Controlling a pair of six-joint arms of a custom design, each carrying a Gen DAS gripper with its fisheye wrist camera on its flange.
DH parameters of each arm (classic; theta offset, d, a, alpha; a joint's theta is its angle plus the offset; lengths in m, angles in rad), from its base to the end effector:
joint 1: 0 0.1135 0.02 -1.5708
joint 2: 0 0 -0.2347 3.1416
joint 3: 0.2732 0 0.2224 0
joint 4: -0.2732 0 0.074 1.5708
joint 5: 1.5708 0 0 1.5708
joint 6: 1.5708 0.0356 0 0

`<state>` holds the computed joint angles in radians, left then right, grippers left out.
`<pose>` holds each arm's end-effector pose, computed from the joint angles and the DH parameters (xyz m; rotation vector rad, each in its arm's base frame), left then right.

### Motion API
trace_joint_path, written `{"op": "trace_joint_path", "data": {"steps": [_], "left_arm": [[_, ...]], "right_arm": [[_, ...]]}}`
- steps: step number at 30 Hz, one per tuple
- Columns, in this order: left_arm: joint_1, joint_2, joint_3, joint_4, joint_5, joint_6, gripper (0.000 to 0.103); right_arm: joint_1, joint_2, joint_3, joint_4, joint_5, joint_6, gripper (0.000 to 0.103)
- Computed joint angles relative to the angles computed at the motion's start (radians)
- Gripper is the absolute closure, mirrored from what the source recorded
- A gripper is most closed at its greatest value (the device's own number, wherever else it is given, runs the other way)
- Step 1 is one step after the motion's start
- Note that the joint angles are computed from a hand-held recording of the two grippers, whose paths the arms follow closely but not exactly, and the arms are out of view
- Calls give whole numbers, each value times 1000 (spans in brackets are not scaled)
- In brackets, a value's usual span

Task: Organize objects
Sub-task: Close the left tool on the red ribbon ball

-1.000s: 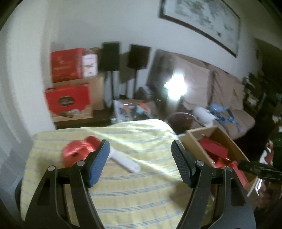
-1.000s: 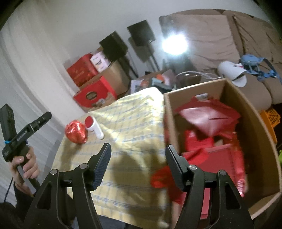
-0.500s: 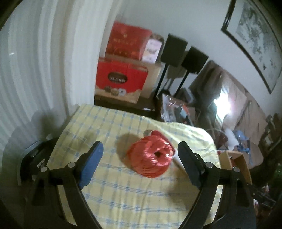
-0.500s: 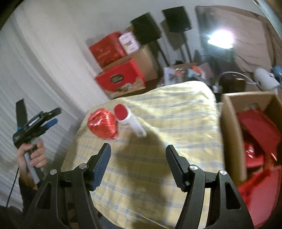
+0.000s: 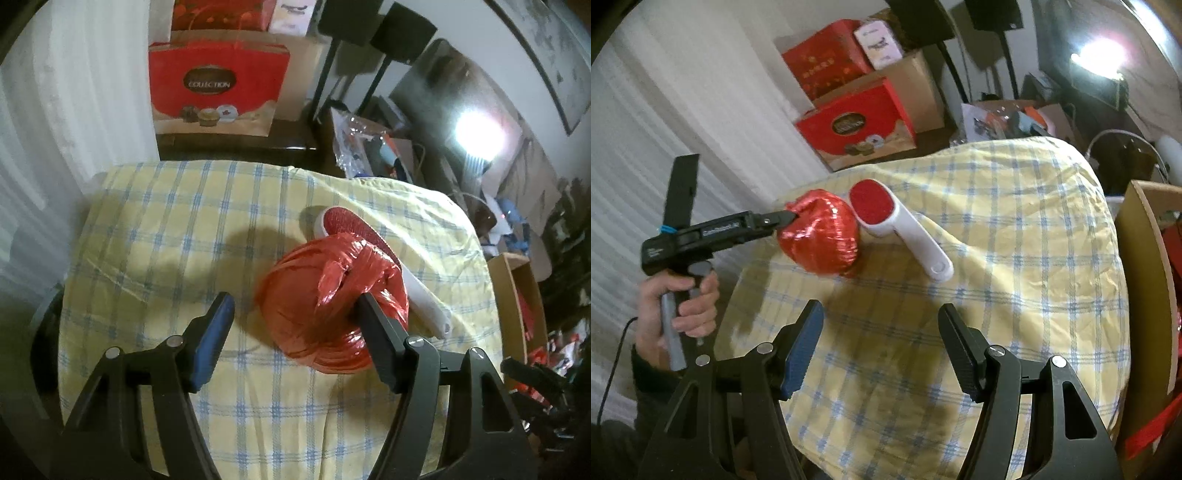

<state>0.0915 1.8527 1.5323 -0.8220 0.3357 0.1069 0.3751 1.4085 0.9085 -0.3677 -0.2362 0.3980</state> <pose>0.3517 0.0205 0.2306 0.1185 2.6571 -0.3909 0.2473 0.1063 0.2123 -0.0803 2.5071 0.6219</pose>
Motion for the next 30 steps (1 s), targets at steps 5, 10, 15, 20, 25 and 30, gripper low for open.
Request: {"op": "trace_joint_path", "data": {"steps": [5, 10, 15, 20, 25, 30], "left_arm": [[-13, 43, 44, -11, -7, 5, 38], [-3, 59, 46, -13, 60, 8, 55], [-41, 97, 68, 16, -26, -22, 56], [-48, 27, -25, 59, -40, -46, 62], [-22, -155, -190, 71, 48, -1, 64], [-123, -334, -313, -17, 45, 110, 64]], "right_arm": [[-10, -5, -7, 4, 6, 13, 37], [1, -23, -17, 0, 20, 21, 37], [-1, -59, -45, 11, 19, 41, 37], [3, -135, -80, -18, 35, 54, 37], [-40, -247, -138, -63, 28, 45, 36], [-144, -365, -222, -104, -39, 23, 36]]}}
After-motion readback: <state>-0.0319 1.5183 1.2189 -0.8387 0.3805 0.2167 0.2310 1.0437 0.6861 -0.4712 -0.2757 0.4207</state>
